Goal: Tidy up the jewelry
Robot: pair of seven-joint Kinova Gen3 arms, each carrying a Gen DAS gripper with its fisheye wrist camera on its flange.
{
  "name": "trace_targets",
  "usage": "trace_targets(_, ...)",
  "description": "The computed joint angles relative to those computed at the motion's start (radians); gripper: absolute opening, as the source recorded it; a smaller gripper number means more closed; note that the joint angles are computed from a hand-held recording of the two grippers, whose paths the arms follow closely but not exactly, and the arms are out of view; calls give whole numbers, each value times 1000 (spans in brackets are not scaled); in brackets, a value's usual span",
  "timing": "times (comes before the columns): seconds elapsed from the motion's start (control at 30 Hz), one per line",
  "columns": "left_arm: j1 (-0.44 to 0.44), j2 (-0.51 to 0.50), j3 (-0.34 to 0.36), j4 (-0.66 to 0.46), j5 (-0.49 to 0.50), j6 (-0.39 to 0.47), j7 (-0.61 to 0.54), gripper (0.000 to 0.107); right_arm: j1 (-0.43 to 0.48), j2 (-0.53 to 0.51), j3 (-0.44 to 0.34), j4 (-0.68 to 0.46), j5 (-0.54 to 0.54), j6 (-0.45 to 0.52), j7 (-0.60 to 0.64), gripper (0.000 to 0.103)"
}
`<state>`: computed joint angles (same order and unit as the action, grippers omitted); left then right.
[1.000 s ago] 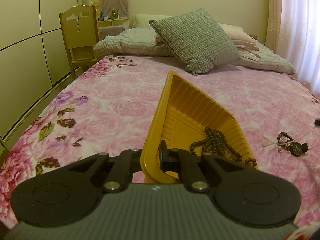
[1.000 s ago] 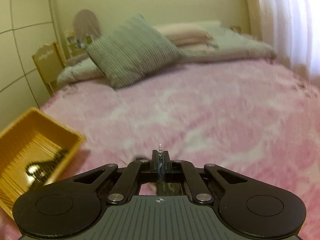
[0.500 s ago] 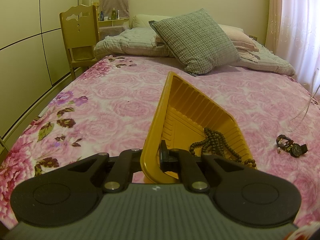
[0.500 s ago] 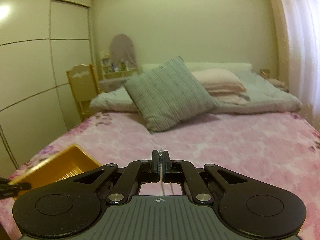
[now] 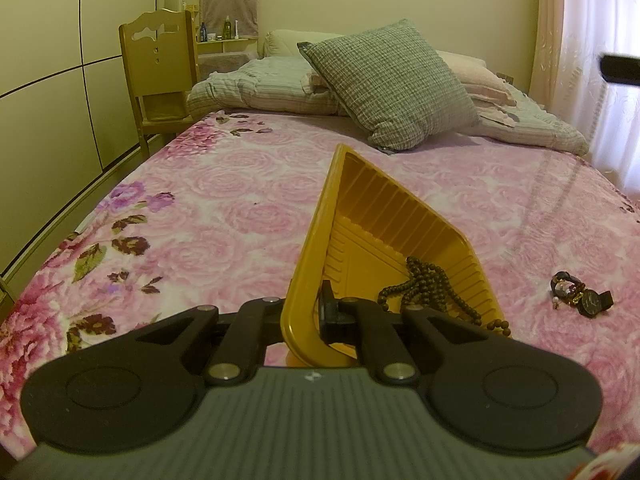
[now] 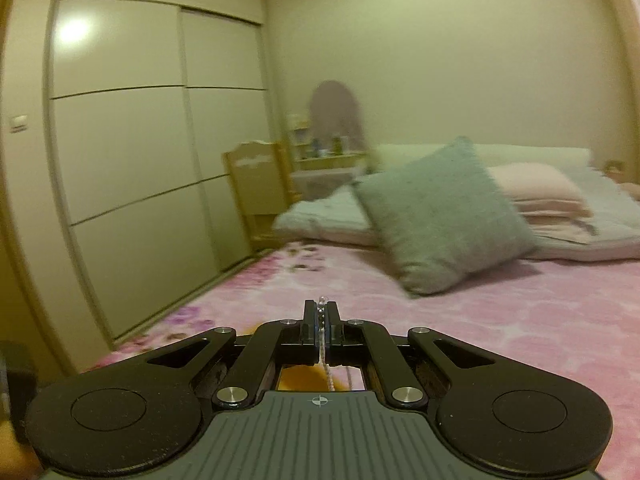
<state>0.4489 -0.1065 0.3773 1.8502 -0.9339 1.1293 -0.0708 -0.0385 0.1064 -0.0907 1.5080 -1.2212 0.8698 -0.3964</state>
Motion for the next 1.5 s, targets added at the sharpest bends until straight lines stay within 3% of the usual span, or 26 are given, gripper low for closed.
trace_targets(0.2,6,7,2,-4,-6,4,10,6,-54,35,-43,-33,22,35,-18,2)
trace_targets(0.47,10,5,0,-3,-7,4,15,6,-112,144,-85,-126,250,147,-202,2)
trace_targets(0.67,7,-1,-6,2,-2,-4,11,6,-131,209,-104,-156,394,164,-307,2)
trace_targets(0.93,1,-2,-2,4,0,-6,11,6,-99,235,-125,-144,421,166,-353,6)
trace_targets(1.03,-1,-3,-1,5,0,-7,11,6,-85,227,-118,-137,420,139,-383,56)
trace_targets(1.23,-2,-4,-1,9,-3,-10,13,6,11,149,-93,-22,323,47,-312,58)
trace_targets(1.5,-3,-5,3,10,-5,-10,14,6,77,25,0,226,275,-232,-245,58)
